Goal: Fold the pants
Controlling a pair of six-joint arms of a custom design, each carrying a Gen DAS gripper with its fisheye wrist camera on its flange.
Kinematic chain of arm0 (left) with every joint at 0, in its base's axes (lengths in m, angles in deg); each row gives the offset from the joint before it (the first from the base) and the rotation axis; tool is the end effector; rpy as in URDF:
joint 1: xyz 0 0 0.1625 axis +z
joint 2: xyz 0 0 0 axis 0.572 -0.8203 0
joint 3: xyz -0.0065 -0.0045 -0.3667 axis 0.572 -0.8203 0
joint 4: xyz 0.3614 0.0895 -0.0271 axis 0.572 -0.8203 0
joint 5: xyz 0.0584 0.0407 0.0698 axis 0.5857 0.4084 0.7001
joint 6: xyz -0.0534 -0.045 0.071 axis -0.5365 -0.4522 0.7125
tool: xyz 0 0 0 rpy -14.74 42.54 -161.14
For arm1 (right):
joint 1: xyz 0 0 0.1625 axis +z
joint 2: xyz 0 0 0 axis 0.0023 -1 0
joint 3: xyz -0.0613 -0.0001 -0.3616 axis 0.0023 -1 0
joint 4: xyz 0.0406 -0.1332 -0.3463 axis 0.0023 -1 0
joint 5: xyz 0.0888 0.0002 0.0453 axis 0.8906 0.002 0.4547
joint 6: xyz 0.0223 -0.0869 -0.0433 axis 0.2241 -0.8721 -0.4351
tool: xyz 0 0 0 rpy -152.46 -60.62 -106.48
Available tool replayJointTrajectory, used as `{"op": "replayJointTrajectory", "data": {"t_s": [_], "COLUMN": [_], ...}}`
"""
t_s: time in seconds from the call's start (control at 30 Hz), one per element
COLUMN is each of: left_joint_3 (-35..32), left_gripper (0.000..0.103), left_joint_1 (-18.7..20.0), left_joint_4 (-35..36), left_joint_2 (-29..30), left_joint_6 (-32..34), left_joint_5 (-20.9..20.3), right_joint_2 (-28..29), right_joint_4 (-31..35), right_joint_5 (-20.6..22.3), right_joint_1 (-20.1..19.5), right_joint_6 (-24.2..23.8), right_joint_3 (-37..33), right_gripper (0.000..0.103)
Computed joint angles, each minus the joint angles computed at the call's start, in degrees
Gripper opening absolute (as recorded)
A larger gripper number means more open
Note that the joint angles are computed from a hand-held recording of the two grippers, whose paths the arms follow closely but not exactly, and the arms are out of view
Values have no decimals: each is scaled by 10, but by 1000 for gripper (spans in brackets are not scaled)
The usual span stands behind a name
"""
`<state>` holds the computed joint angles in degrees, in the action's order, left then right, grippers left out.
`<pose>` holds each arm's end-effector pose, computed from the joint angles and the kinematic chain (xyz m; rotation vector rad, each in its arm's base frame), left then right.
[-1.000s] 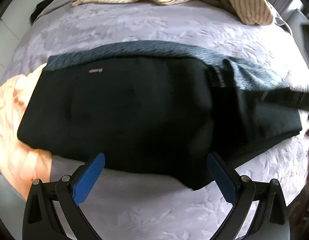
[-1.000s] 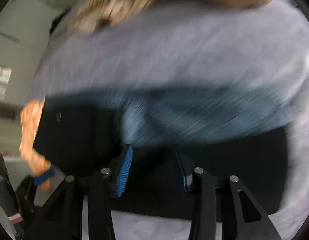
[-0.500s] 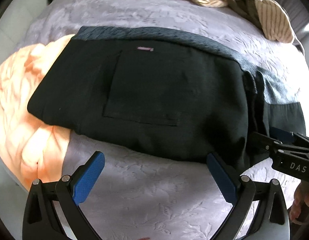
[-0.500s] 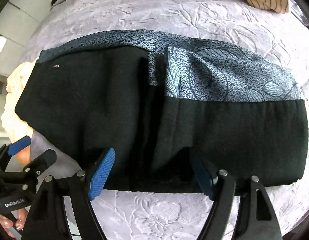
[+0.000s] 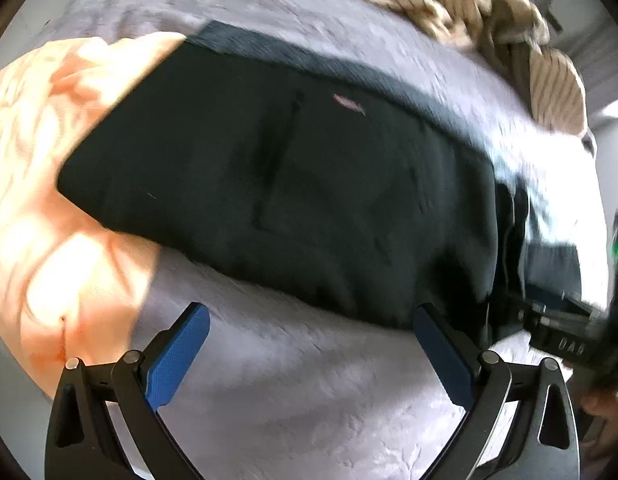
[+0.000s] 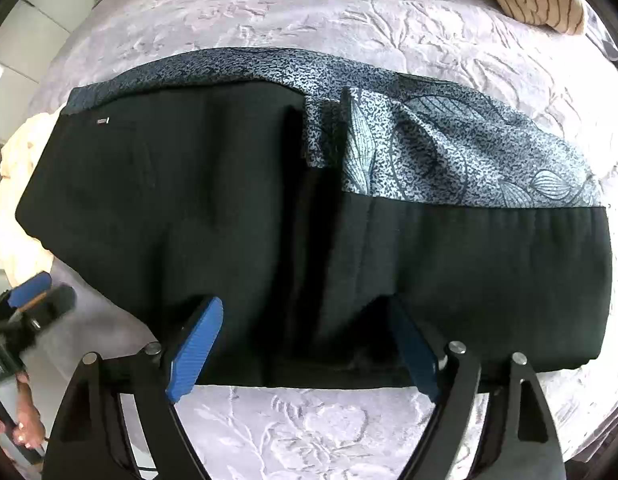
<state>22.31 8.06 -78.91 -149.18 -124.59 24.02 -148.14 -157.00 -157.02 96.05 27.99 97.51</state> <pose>-0.2273 -0.4569 0.1042 0.1199 2.5727 -0.1718 0.1236 -0.4709 0.1735 -0.1358 -2.4845 0.1490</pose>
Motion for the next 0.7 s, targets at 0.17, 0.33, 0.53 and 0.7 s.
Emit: {"op": "replayJointTrajectory", "data": {"t_s": [0.17,0.33,0.53,0.7], "left_joint_3": [28,70,85,78], "left_gripper": [102,102,102,102], "left_joint_1": [42,77,106,119], "left_joint_4": [-80,-195,-290,-317], "left_joint_2": [-41,-57,-48,-25], "left_joint_6": [4,3,11,13], "left_joint_5": [-23,-72,-108,-113], "right_joint_2": [3,3,0,3], "right_joint_4": [-4,-4,1,3], "right_joint_5": [1,2,4,0], "right_joint_1": [-1,-2,-4,-2], "right_joint_6": [-1,-1,-3,-7], "right_joint_3": [-1,0,-1,-3], "right_gripper": [87,87,87,88]}}
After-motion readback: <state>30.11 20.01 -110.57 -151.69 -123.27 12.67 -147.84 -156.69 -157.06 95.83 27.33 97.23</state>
